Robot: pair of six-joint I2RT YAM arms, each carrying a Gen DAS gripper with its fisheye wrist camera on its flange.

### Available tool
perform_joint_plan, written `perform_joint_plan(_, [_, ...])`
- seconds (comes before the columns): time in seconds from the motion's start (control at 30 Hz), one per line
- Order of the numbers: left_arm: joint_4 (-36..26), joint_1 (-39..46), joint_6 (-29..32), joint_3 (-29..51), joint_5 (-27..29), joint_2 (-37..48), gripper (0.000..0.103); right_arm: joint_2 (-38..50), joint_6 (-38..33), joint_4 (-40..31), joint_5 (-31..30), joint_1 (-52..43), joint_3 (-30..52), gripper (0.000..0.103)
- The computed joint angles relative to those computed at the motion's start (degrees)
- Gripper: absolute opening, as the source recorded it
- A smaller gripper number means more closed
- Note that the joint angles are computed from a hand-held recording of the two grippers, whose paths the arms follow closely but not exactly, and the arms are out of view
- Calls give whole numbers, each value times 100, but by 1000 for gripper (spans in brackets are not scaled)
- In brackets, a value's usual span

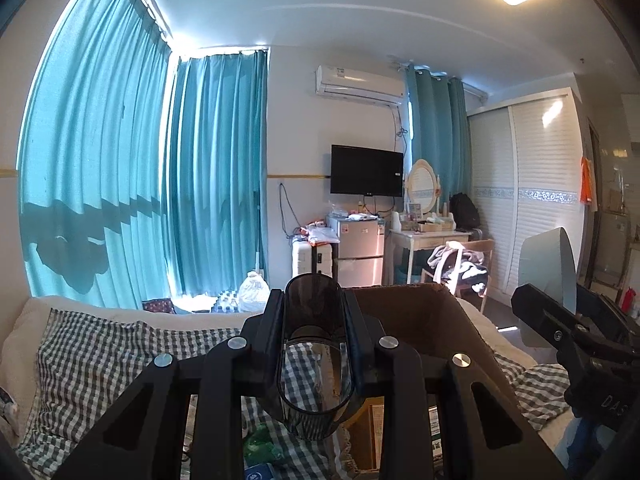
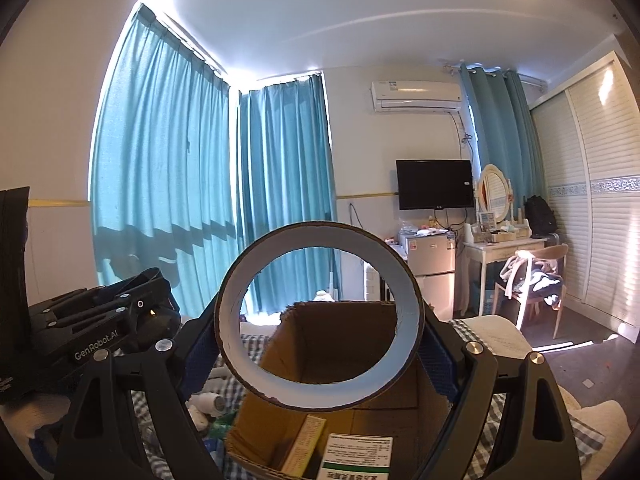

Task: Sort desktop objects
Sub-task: 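Lift the black holder and tape roll and carry both toward the cardboard box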

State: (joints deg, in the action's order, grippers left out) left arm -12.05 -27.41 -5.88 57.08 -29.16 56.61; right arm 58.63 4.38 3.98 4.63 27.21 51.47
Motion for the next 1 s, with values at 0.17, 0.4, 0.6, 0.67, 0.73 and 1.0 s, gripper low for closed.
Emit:
perform_joint_plan(0.17, [104, -87, -209, 110, 153, 472, 28, 256, 97, 31, -332, -395, 6, 86])
perform_joint_plan(0.4, [325, -167, -192, 269, 294, 1188, 28, 582, 82, 179, -269, -726, -48, 86])
perform_joint_plan(0.6, [537, -325, 7, 448, 371, 1751, 28, 978, 51, 150, -466, -1011, 14, 86])
perform_joint_plan(0.67, [615, -395, 73, 559, 392, 1978, 28, 1199, 68, 76, -665, -1121, 97, 86])
perform_joint_plan(0.73, [681, -488, 145, 711, 229, 2277, 28, 1452, 77, -174, -864, -1194, 293, 86])
perform_joint_plan(1.0, [681, -194, -140, 1062, 908, 2975, 28, 2200, 128, -567, -1297, -1438, 703, 86])
